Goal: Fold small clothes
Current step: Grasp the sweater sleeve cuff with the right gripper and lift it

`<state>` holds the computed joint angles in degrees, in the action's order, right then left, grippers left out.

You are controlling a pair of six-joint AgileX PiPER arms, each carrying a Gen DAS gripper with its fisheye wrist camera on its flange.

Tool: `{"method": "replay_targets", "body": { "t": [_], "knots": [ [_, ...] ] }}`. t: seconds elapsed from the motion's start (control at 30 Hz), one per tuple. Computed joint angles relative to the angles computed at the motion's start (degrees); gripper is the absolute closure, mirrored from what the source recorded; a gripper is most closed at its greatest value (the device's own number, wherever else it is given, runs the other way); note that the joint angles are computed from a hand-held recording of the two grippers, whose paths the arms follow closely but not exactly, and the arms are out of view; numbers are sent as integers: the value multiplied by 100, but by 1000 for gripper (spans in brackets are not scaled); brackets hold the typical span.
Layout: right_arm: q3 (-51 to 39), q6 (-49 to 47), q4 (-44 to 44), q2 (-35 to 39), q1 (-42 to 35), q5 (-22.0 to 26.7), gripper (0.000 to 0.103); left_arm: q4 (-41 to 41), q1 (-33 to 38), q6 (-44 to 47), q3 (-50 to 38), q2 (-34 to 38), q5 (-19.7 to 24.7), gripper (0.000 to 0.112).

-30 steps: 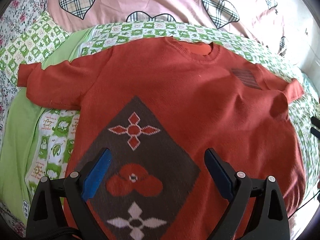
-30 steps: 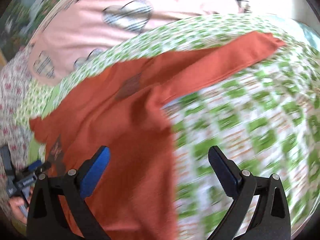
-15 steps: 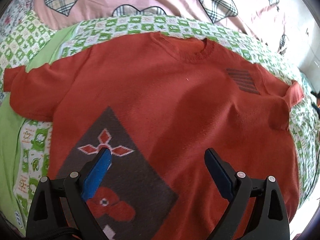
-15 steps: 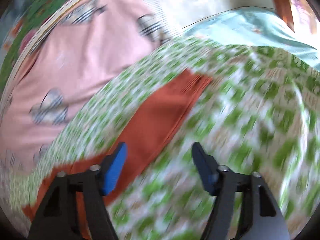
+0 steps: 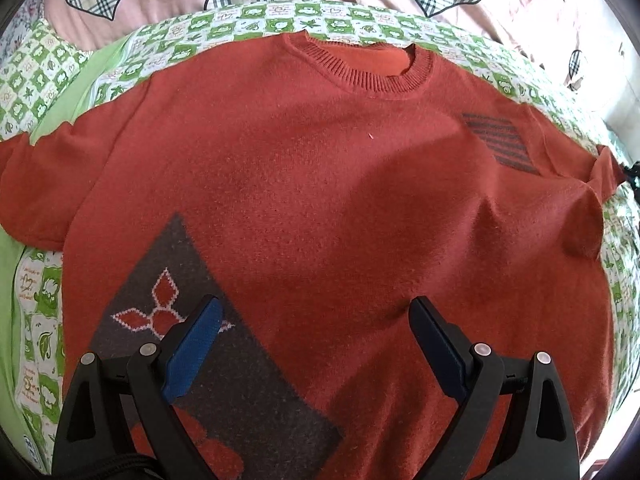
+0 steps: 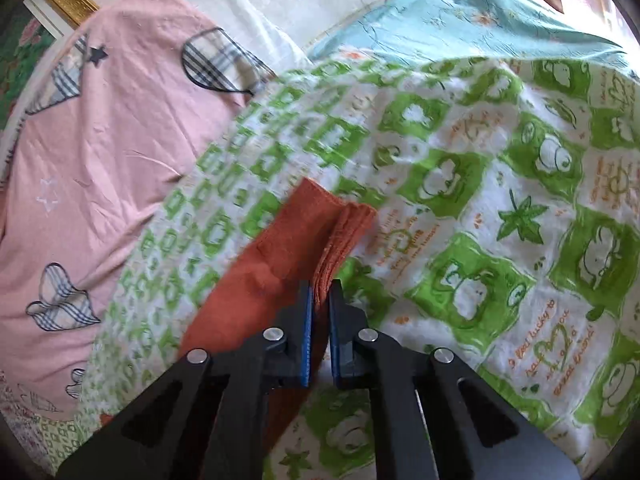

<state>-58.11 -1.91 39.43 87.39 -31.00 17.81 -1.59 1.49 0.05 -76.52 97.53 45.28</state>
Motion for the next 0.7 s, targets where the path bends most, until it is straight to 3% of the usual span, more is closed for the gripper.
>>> {"method": "replay_targets", "body": {
  "t": [0.13,0.23,0.33,0.5,0.7],
  "knots": [
    [-33,140,-364,-571,814,-128,95,-238,142,220,24,-87,36,17],
    [-365,1035,-1265,-695,1711,-66,95,-485,312,453,139,-287,54,17],
    [-897,1507,-1598,-546,2816,15,95,-753,544,720,282,-507,57,17],
    [-2376,1253,-1031,669,4604,219,96,-1376,1150,1334,472,-772,165,17],
    [-4980,1269,-818,2852,5853,1053,96,-2391,2071,2290,475,-855,533,17]
  ]
}}
